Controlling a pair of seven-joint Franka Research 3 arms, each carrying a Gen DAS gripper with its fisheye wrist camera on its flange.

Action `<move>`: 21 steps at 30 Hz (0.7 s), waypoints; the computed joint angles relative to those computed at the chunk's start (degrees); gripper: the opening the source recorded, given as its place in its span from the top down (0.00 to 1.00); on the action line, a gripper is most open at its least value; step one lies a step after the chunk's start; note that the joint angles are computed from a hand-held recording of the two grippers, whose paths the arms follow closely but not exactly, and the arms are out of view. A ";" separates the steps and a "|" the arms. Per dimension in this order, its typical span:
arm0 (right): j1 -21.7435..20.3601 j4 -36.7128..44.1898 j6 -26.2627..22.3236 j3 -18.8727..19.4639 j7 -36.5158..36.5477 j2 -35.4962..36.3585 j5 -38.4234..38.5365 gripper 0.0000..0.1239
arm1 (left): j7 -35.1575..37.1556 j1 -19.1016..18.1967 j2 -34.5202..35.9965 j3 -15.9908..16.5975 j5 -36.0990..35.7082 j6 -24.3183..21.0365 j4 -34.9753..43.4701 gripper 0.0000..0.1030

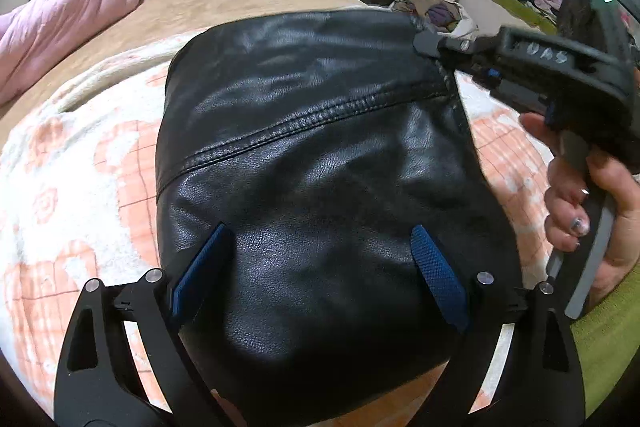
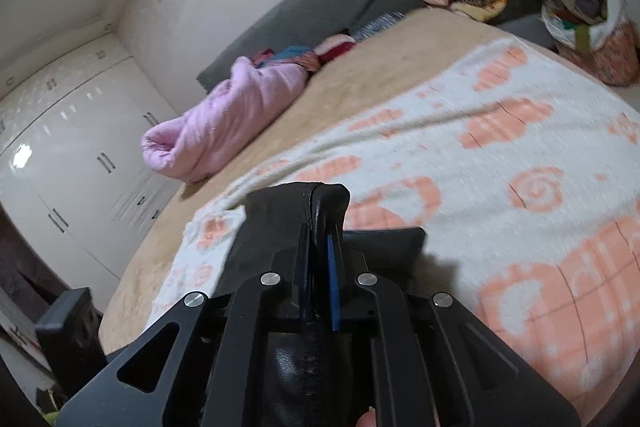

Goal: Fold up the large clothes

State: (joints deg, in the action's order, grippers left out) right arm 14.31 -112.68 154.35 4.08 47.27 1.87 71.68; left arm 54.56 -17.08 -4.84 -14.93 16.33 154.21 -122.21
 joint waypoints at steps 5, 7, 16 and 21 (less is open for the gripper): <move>-0.76 -0.27 -1.06 -0.32 2.28 1.27 -0.78 0.94 | -0.24 -0.04 0.31 -0.14 0.88 0.10 -0.06 0.18; -0.97 0.11 -1.46 -0.24 3.72 2.26 -1.92 0.94 | 0.01 -0.10 0.08 -0.01 0.33 0.30 -0.45 0.18; -3.13 1.63 -5.26 0.40 7.96 6.21 -2.04 0.89 | 1.97 -0.23 -0.60 0.37 -2.57 1.86 -1.45 0.18; -3.51 1.49 -5.42 0.83 9.33 6.64 -3.51 0.89 | 4.09 -0.62 -1.90 1.28 -7.70 4.69 -3.07 0.18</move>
